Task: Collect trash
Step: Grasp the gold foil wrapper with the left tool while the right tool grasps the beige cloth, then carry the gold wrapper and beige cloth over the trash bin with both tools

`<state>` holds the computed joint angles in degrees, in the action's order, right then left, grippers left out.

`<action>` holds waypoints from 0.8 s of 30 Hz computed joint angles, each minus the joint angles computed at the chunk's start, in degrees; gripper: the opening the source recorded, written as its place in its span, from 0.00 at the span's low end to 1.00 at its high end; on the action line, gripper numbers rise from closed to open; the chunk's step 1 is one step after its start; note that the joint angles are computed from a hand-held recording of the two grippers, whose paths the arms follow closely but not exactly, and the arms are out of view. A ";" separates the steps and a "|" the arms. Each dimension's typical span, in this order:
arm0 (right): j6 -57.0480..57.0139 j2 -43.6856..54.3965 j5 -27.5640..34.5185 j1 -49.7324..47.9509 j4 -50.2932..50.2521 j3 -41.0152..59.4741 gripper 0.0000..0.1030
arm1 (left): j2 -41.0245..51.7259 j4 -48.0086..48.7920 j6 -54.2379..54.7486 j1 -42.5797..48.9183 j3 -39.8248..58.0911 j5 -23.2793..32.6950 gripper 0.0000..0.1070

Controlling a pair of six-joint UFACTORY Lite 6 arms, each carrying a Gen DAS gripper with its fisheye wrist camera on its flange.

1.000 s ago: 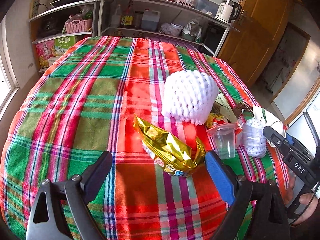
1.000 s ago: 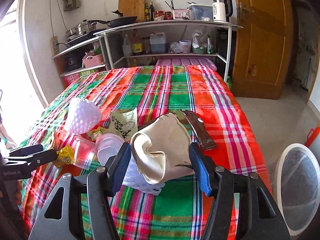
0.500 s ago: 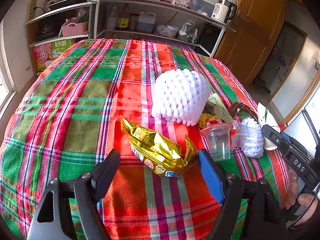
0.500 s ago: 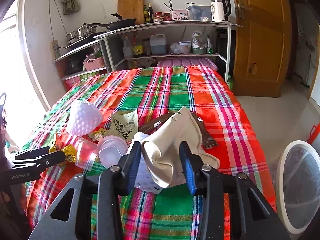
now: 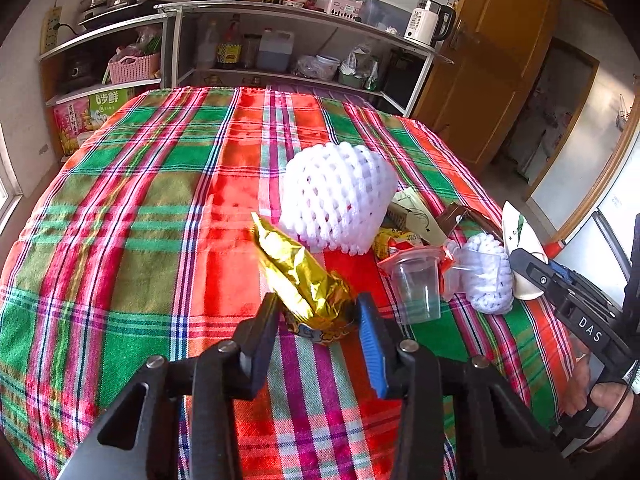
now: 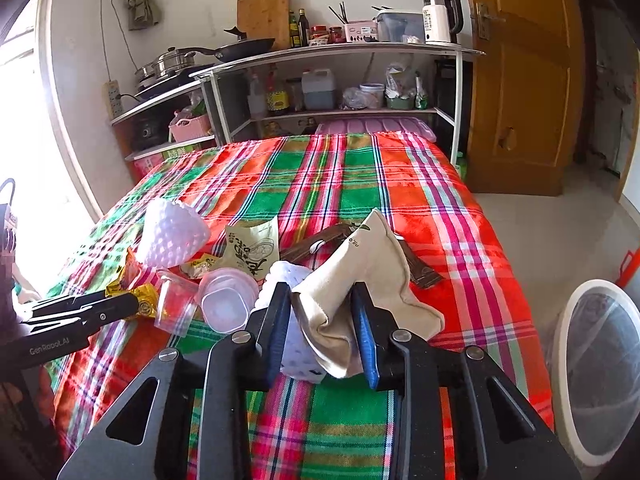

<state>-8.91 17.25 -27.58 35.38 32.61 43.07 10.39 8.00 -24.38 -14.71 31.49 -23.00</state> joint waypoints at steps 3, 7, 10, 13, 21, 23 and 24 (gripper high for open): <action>-0.35 -0.27 -0.06 0.14 0.56 -0.15 0.31 | -0.34 -1.49 1.35 -0.72 -0.30 -0.45 0.29; -0.46 -0.71 -0.48 0.27 1.00 -0.64 0.31 | -1.33 -3.04 2.81 -1.26 -0.91 -0.62 0.28; -0.51 -1.35 -1.02 0.52 1.22 -1.28 0.30 | -2.52 -3.63 3.31 -1.69 -1.69 -0.54 0.28; -1.35 -2.21 -1.85 1.70 2.50 -2.26 0.30 | -3.89 -4.08 3.52 -2.08 -2.36 -0.15 0.28; 0.71 -6.09 -4.07 3.04 1.86 -6.58 0.30 | -10.02 -7.52 6.22 -4.98 -4.92 1.38 0.28; 3.32 -7.61 -4.34 2.33 -1.03 -8.25 0.30 | -11.81 -8.51 7.09 -5.67 -5.53 1.92 0.28; 4.37 -8.52 -4.72 2.15 -2.09 -9.37 0.30 | -12.82 -9.37 7.77 -6.10 -5.95 2.20 0.28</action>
<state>-4.54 8.73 -32.30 37.52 30.52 33.70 -2.43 -1.37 -16.61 -20.81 25.54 -20.80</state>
